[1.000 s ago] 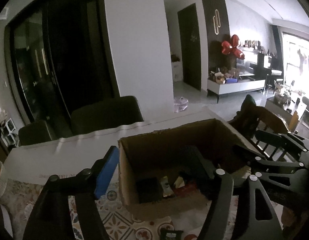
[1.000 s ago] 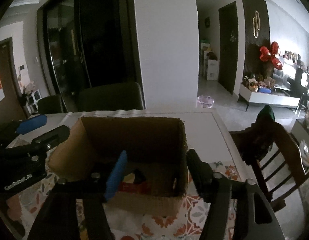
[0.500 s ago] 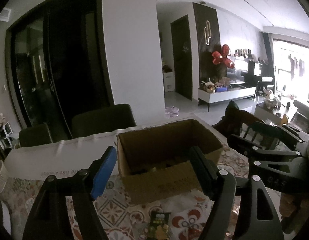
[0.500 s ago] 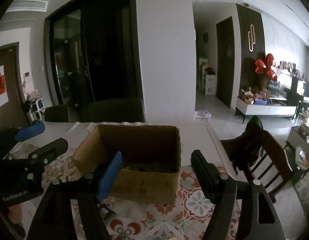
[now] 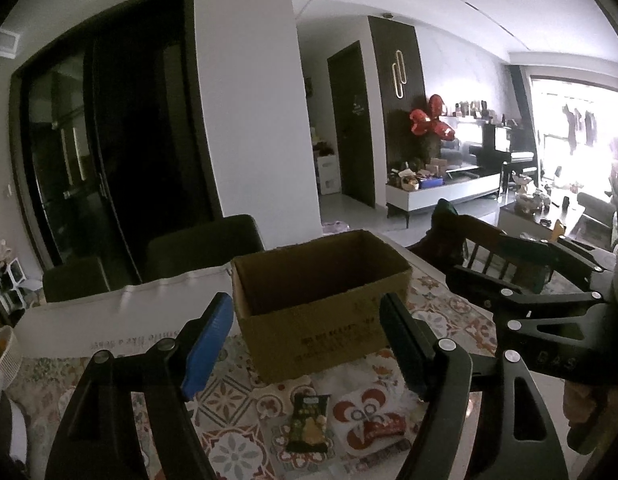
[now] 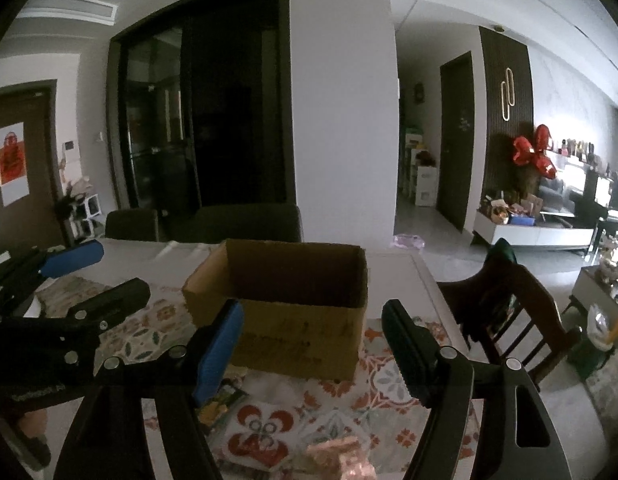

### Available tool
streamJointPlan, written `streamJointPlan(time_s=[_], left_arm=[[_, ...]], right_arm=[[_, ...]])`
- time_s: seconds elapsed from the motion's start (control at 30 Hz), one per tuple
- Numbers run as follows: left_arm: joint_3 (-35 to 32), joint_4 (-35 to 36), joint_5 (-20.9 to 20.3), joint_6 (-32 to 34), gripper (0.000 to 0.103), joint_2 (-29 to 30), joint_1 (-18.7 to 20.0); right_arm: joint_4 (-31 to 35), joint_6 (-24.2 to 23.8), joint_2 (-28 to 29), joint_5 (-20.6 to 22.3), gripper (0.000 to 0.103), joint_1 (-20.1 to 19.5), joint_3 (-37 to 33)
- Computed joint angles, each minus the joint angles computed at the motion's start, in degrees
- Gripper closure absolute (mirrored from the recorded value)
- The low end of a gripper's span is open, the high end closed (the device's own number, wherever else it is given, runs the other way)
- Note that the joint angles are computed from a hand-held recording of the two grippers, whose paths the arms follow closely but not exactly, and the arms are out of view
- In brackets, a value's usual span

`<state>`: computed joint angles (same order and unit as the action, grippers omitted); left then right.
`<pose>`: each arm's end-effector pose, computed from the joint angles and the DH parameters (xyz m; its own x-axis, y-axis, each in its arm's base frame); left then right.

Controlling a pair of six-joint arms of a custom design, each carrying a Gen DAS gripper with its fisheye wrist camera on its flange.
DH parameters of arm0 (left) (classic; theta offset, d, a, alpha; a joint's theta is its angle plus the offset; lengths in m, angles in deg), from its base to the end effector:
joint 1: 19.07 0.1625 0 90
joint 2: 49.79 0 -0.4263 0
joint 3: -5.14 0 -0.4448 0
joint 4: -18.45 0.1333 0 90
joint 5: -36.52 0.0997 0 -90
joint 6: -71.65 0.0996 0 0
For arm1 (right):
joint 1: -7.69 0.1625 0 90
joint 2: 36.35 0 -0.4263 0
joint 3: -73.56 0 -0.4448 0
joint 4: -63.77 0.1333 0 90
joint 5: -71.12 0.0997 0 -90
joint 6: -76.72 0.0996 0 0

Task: Organize snacks
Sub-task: 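Move both tools back from the box toward the remaining snacks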

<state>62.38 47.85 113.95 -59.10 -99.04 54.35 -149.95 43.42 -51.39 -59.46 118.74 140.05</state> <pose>-0.0613 -0.7491 0.2854 -0.5116 0.5145 -0.6882 0.8592 0.2945 -0.4185 0.3482 -0.7139 -0.0028 -0.7184 0.0993 0.6885 -0.6028 0.4053 -0.6873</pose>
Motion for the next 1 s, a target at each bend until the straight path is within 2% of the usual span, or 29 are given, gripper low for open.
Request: streamJointPlan(time_s=[0.3,0.67,1.0], left_arm=[[5.2,-0.7,0.2,2.2,0.028,-3.1,0.6],[11.2,-2.8,-0.6,6.6,0.028,-5.2,2.5],[10.6,1.4,-2.1,8.3,0.028,-3.0,4.2]], right_arm=[[-5.2,-3.0,0.4,-2.4,0.031,1.3,3.3],[-3.6,0.7,0.1,-5.1,0.031,0.8,8.0],[0.5,5.9,0.7,-6.8,0.031,-0.2,10.9]])
